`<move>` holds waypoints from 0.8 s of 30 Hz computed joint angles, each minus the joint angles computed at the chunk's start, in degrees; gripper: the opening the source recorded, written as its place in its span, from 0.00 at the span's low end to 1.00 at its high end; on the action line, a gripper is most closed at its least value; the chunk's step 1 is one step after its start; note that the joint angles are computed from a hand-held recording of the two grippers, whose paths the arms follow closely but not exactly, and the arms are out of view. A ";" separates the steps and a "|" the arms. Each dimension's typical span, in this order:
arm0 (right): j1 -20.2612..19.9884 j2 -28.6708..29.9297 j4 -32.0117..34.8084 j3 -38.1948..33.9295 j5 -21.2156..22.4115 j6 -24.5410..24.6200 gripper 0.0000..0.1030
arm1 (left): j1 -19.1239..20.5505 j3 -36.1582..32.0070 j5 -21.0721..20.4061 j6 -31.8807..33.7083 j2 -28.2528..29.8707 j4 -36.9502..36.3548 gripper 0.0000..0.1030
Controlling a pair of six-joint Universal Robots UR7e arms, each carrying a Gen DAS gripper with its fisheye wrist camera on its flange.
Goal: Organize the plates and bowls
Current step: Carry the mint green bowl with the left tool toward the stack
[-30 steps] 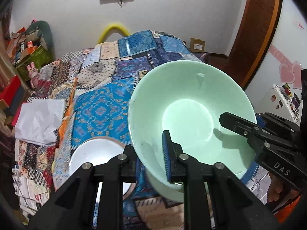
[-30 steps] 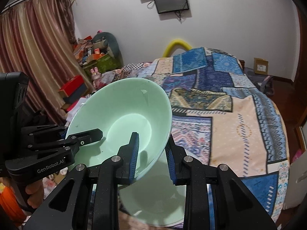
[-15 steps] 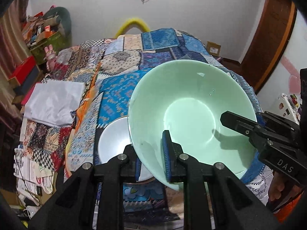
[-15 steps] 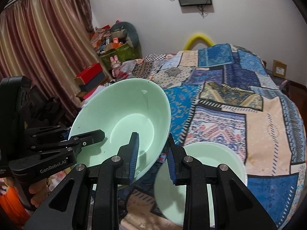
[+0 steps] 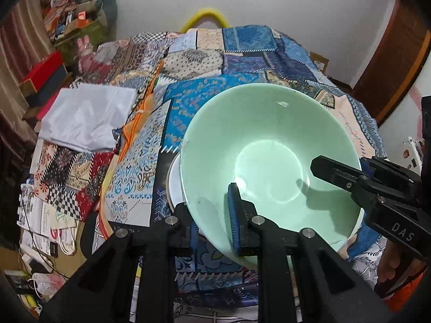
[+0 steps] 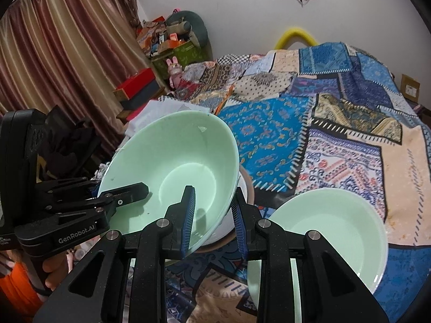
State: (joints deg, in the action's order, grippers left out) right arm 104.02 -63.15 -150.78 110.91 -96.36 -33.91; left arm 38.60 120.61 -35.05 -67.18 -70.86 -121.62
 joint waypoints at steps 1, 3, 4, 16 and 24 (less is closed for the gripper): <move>-0.07 0.31 0.24 -0.08 -0.15 0.10 0.24 | 0.33 0.30 -0.28 0.16 -0.10 -0.49 0.18; -0.11 0.82 0.61 -0.15 -0.52 0.29 0.25 | 0.79 0.55 -0.71 0.27 -0.12 -1.00 0.18; -0.14 1.14 0.80 -0.20 -0.76 0.30 0.25 | 1.19 0.77 -0.98 0.45 -0.16 -1.40 0.18; -0.68 4.78 2.93 -1.80 -2.45 1.99 0.24 | 5.31 1.79 -3.66 2.56 0.71 -4.79 0.18; -1.17 5.74 3.86 -2.59 -3.01 2.22 0.25 | 6.53 2.05 -4.25 4.43 1.17 -7.34 0.18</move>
